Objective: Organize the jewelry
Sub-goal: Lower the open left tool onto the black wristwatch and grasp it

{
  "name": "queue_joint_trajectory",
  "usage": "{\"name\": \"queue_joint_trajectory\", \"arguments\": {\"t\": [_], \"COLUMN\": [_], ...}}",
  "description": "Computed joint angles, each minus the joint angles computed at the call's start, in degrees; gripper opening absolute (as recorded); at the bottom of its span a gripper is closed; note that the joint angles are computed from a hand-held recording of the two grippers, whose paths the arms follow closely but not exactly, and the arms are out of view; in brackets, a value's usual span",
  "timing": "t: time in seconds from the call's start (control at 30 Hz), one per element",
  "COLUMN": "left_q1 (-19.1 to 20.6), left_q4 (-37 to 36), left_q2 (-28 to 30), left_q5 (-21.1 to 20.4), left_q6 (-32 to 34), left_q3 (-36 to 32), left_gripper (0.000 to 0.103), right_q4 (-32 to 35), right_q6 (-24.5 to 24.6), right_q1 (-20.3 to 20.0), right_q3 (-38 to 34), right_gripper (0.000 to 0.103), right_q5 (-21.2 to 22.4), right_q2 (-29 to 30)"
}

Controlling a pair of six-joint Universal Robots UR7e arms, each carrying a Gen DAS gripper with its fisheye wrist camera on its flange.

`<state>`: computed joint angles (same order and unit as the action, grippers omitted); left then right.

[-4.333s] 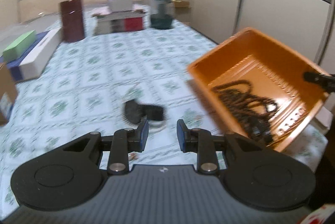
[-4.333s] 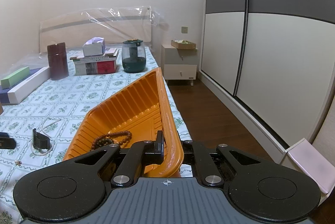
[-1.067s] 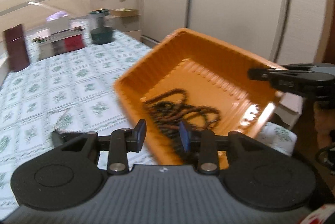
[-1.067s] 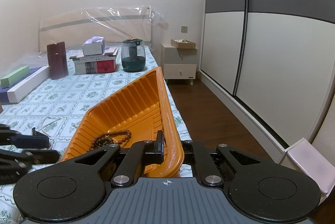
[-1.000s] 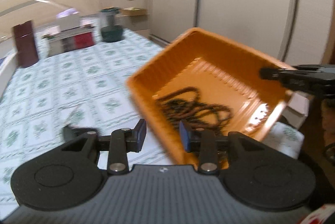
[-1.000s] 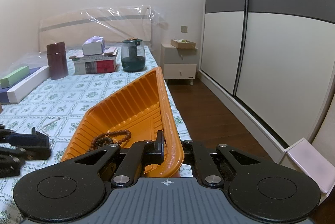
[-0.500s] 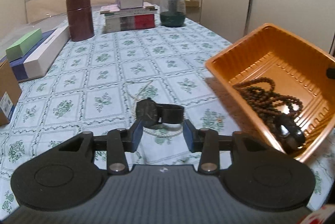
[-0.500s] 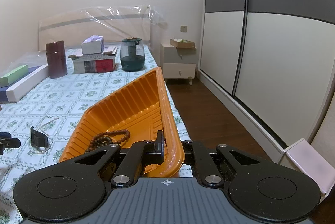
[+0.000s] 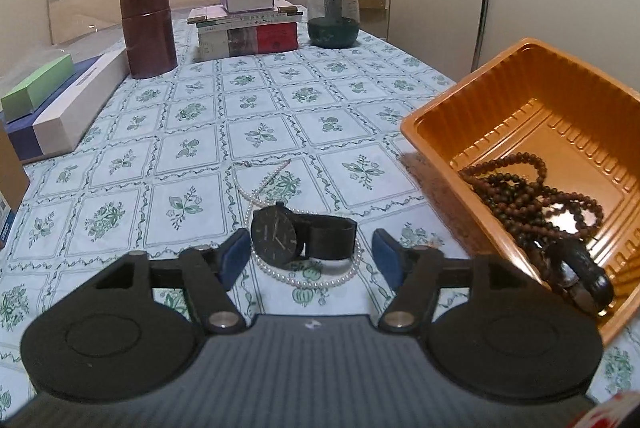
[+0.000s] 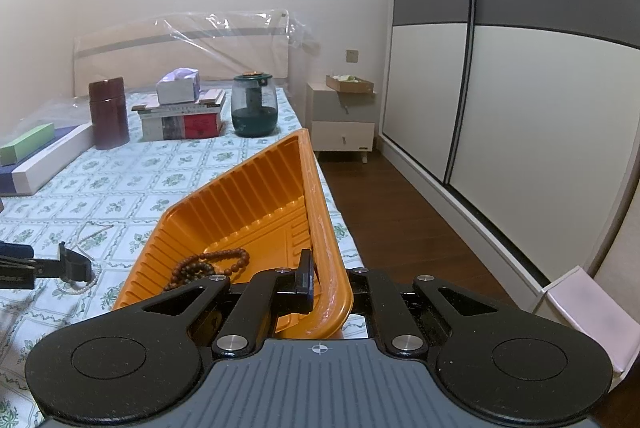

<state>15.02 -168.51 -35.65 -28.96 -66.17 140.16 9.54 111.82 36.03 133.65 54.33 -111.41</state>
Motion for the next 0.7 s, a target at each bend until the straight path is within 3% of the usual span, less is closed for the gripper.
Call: {"name": "queue_joint_trajectory", "arguments": {"t": [0.33, 0.53, 0.7], "left_q1": [5.29, 7.22, 6.79], "left_q4": [-6.40, 1.87, 0.20], "left_q2": [5.05, 5.66, 5.61], "left_q5": [1.77, 2.49, 3.01], "left_q6": [6.58, 2.50, 2.19], "left_q3": [-3.82, -6.53, -5.63], "left_gripper": [0.070, 0.070, 0.062], "right_q4": [-0.44, -1.07, -1.71], "right_q6": [-0.14, 0.18, 0.53], "right_q1": [0.62, 1.20, 1.65], "right_q3": [0.17, 0.20, 0.23], "right_gripper": [0.007, 0.007, 0.007], "right_q5": [0.88, 1.60, 2.25], "right_q2": [-0.02, 0.21, 0.48]}}
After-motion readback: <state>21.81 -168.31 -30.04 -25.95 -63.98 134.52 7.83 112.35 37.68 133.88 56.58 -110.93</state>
